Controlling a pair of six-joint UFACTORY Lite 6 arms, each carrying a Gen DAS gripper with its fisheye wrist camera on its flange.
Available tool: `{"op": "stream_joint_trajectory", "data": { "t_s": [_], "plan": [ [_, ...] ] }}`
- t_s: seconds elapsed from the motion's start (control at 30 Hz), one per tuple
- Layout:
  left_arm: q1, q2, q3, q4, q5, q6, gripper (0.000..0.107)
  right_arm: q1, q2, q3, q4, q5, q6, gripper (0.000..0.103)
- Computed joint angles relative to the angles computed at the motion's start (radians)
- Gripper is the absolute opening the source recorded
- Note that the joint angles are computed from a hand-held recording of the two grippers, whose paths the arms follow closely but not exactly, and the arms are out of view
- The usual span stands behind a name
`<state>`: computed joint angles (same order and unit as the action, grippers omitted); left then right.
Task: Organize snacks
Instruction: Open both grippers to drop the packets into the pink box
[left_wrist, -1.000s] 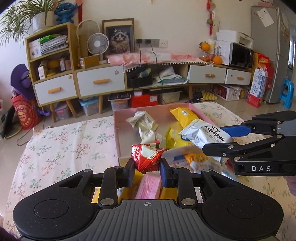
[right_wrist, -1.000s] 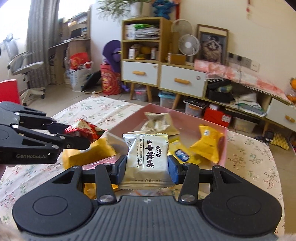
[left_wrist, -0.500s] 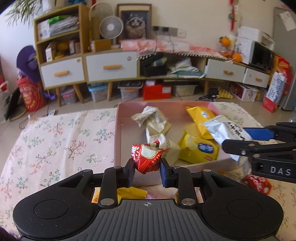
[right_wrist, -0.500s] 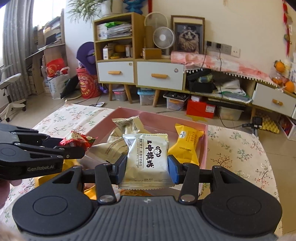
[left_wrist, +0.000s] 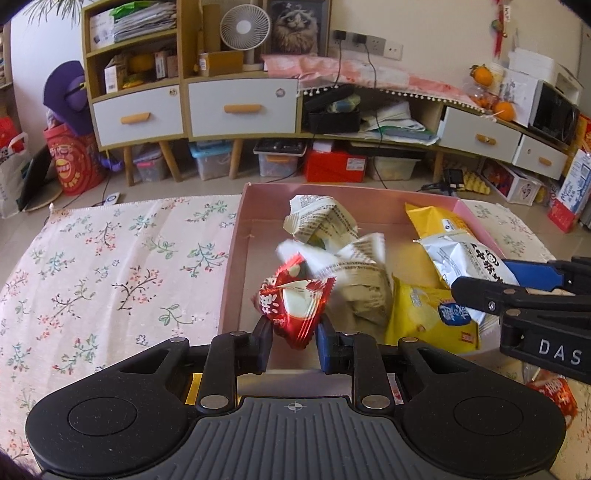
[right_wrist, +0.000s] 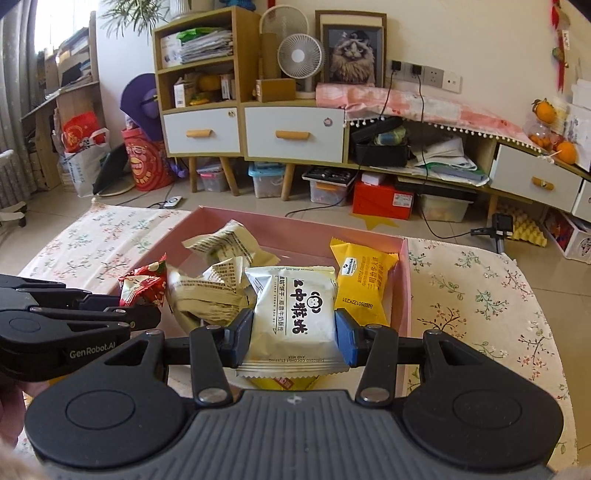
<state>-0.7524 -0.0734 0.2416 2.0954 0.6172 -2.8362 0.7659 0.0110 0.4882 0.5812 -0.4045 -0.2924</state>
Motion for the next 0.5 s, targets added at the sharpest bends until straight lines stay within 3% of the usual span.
{"op": "stream_joint_trajectory", "data": {
  "t_s": [0.27, 0.43, 0.5],
  "plan": [
    [-0.018, 0.043, 0.028, -0.003, 0.016, -0.003, 0.027, -0.004, 0.022, 0.019, 0.034, 0.007, -0.023, 0.044],
    [-0.038, 0.012, 0.02, -0.04, 0.013, 0.041, 0.048, 0.003, 0.007, 0.016, 0.052, 0.002, -0.043, 0.053],
    [-0.051, -0.005, 0.012, -0.05, 0.015, 0.055, 0.05, 0.005, -0.001, 0.012, 0.056, 0.004, -0.05, 0.056]
  ]
}}
